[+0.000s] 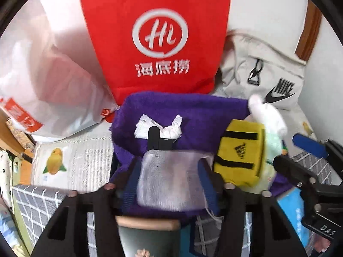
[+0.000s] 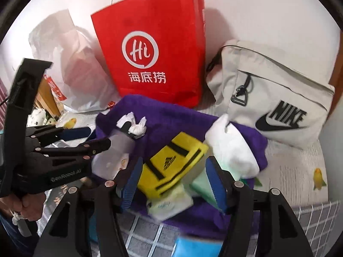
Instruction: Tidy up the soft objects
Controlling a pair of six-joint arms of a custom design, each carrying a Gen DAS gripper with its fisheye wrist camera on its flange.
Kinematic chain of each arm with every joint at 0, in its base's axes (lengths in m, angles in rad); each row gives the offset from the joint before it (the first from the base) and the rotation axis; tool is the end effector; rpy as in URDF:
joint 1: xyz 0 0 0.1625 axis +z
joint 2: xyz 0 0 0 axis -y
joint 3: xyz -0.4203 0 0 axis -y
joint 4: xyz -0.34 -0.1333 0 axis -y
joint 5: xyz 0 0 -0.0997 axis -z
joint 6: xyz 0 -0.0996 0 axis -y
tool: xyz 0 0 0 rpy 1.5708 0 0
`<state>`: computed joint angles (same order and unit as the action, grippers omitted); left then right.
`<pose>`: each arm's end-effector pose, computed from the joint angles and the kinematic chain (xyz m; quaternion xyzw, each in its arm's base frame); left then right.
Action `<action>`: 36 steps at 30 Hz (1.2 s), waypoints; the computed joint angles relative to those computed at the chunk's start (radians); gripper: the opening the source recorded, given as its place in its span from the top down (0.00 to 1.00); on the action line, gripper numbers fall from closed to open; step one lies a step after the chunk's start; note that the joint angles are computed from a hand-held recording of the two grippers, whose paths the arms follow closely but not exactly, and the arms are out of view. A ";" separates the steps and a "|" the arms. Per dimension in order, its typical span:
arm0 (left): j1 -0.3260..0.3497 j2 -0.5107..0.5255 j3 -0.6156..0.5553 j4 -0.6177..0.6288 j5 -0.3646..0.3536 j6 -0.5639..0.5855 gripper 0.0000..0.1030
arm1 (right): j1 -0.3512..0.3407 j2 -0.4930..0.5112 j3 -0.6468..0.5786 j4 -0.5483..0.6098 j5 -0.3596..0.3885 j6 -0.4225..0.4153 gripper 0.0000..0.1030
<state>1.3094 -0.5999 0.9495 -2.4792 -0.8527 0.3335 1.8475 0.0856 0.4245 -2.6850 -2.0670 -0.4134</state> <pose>-0.0122 -0.8152 0.2726 0.1711 0.8888 -0.2459 0.3468 0.3141 -0.7916 -0.0549 0.2443 -0.8957 0.2717 0.2536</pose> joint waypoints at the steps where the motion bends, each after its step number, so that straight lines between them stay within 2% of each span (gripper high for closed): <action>1: -0.009 -0.036 0.063 -0.039 -0.006 -0.003 0.46 | 0.005 -0.043 0.095 -0.056 -0.006 0.014 0.41; 4: -0.036 -0.124 0.222 -0.128 0.001 0.008 0.41 | 0.018 -0.127 0.290 -0.185 -0.019 0.032 0.36; 6: -0.055 -0.182 0.334 -0.218 0.010 0.026 0.32 | 0.032 -0.178 0.421 -0.285 -0.035 0.038 0.35; 8: -0.071 -0.241 0.441 -0.289 0.013 0.025 0.29 | 0.042 -0.219 0.524 -0.357 -0.043 0.049 0.28; 12: -0.099 -0.350 0.614 -0.365 0.011 -0.007 0.28 | 0.073 -0.294 0.722 -0.490 -0.089 0.072 0.22; 16: -0.130 -0.435 0.767 -0.457 0.040 -0.012 0.27 | 0.100 -0.343 0.868 -0.597 -0.125 0.072 0.15; 19: -0.152 -0.481 0.854 -0.520 0.066 -0.011 0.20 | 0.116 -0.367 0.950 -0.655 -0.140 0.084 0.13; 24: -0.176 -0.545 0.952 -0.570 0.078 -0.031 0.19 | 0.133 -0.401 1.060 -0.724 -0.145 0.123 0.10; 36: -0.198 -0.594 1.035 -0.610 0.075 -0.052 0.19 | 0.161 -0.429 1.163 -0.831 -0.175 0.136 0.06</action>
<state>1.1116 -1.1935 1.9841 -3.0891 -0.7774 0.2820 2.0090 -0.3433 1.5878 -3.5164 -2.2417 -0.2775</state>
